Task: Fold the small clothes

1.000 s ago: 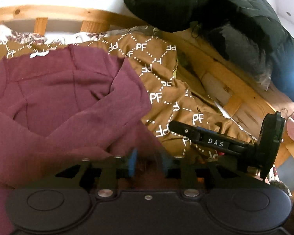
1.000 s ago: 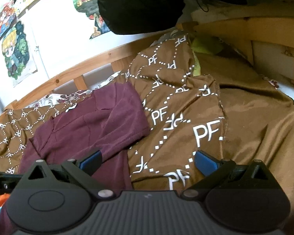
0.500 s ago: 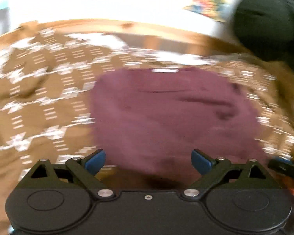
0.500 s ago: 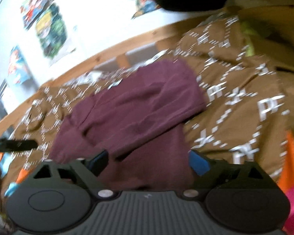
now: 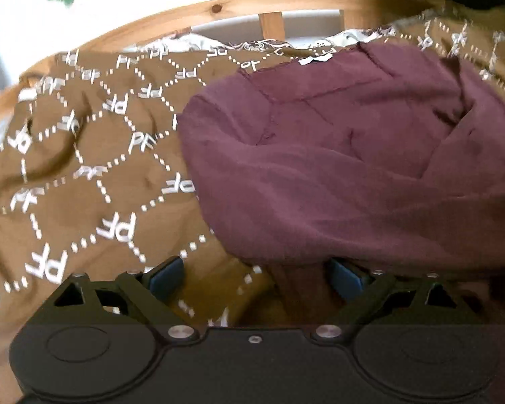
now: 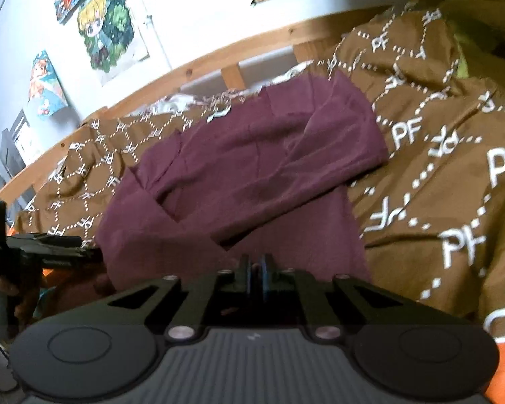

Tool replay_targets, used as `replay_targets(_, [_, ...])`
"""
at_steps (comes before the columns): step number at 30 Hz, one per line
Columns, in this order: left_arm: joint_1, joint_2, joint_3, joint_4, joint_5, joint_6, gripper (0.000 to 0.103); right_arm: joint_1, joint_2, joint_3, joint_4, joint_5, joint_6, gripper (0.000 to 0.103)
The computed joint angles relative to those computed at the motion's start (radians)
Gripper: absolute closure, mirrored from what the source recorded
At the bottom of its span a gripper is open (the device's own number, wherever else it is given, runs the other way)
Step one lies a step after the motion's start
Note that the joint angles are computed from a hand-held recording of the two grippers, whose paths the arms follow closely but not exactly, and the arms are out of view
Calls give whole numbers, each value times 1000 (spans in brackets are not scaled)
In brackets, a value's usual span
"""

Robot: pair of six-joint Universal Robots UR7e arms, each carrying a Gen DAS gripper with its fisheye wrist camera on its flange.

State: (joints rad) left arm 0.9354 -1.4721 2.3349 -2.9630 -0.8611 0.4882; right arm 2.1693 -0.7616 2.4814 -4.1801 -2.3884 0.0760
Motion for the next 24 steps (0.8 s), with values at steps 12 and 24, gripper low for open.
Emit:
replay_targets(12, [-11,202,-12,-452,102,251,17,-11,8,7,-82,-28,-20,96])
replay_targets(24, [-15,206,-28,-511,152,213,35,-19,-8,16,-49,25,-15,96])
